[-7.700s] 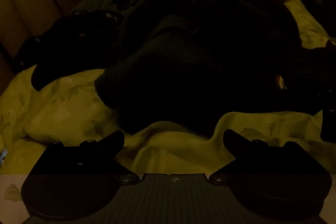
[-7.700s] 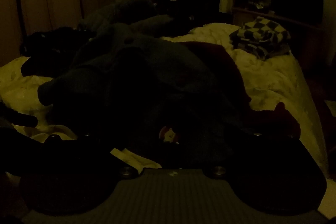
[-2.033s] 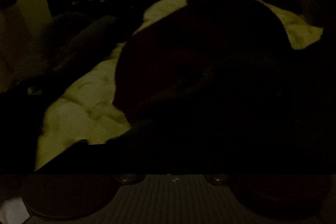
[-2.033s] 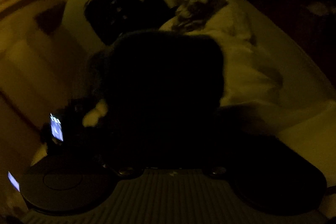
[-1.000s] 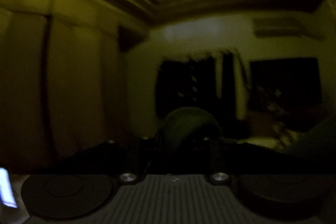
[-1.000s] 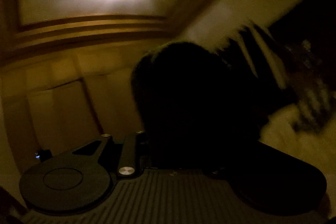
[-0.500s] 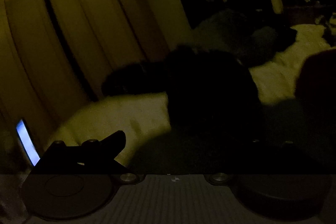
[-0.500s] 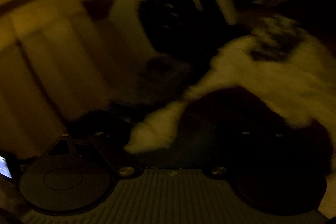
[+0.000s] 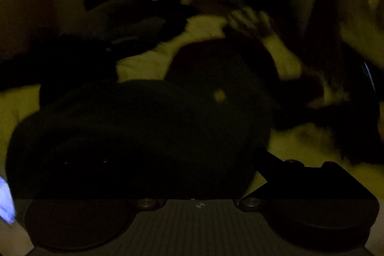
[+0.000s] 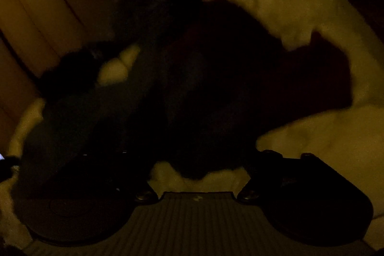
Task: Fold large clothes
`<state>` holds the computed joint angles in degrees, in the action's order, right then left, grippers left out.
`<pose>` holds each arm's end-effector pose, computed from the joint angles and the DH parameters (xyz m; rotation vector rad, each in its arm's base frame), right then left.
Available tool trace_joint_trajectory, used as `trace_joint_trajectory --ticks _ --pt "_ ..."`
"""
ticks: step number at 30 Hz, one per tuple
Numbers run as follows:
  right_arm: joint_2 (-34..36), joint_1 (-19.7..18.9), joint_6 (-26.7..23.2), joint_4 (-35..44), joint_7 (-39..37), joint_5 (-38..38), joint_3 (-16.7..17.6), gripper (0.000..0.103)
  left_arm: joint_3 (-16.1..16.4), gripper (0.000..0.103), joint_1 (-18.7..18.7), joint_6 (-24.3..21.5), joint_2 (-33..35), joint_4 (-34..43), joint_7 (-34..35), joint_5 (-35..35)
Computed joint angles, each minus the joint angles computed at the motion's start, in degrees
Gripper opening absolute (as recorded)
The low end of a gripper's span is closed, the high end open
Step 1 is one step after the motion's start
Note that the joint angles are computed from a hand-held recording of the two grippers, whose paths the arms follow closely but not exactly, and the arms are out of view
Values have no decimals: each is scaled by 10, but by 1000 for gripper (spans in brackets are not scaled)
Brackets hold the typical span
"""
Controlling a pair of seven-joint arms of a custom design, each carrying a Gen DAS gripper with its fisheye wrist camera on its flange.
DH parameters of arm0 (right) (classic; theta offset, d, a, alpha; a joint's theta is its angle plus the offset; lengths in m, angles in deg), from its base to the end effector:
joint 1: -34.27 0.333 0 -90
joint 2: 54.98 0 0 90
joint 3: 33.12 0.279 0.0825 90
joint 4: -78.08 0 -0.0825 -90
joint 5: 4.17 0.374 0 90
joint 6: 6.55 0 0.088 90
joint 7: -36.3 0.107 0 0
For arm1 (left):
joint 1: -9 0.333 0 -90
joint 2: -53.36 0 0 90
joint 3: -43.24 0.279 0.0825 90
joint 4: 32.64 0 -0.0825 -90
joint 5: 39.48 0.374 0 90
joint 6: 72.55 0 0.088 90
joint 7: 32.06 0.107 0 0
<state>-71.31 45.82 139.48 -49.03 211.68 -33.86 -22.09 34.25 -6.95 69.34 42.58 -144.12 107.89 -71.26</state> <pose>0.4694 0.2094 0.5270 -0.9870 2.2444 -0.4710 0.4957 -0.2359 0.6098 -0.7292 2.4964 -1.0470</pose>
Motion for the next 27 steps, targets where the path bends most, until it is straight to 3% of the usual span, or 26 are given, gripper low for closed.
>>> trace_joint_trajectory --ticks 1,3,5,6,8,9,12,14,16,17,18,20,22,25,26,27 --pt "14 5 -19 10 -5 24 -2 67 -9 103 0 9 -15 -23 7 30" --pt "11 7 23 -12 34 37 -6 64 -24 103 -5 54 -29 -73 17 78" --pt "-5 -10 90 -46 104 21 1 64 -71 103 26 172 -24 -124 -77 215" --pt "-15 -34 132 -70 166 -4 11 64 -90 103 47 203 -15 -131 -139 272" --pt "-21 -87 198 -98 265 -54 38 58 -104 103 67 185 10 -107 -242 325" --pt "-19 -93 208 -101 270 -56 39 43 -102 103 68 168 23 -90 -276 335" --pt "-14 -119 210 -100 289 -100 63 22 -102 103 72 165 45 -75 -365 423" --pt "-26 -144 215 -102 338 -142 81 19 -92 103 63 158 38 -80 -388 447" --pt "-64 -182 201 -106 402 -210 115 18 -71 99 43 153 24 -83 -367 419" --pt "-93 -190 174 -105 414 -241 129 18 -60 87 33 143 19 -79 -355 397" --pt "-110 -194 155 -99 420 -263 136 16 -49 85 24 130 17 -69 -341 367" --pt "-154 -210 112 -85 450 -327 157 15 -22 55 2 79 20 -27 -286 260" --pt "-189 -212 68 -59 421 -377 160 15 -9 55 -4 54 23 20 -245 183" --pt "-195 -208 53 -4 380 -429 142 11 -4 56 -8 78 6 45 -211 123" --pt "-194 -217 42 21 384 -459 146 2 4 57 -13 64 9 64 -193 83" --pt "-185 -221 34 47 369 -483 147 2 14 57 -16 41 19 91 -181 38"
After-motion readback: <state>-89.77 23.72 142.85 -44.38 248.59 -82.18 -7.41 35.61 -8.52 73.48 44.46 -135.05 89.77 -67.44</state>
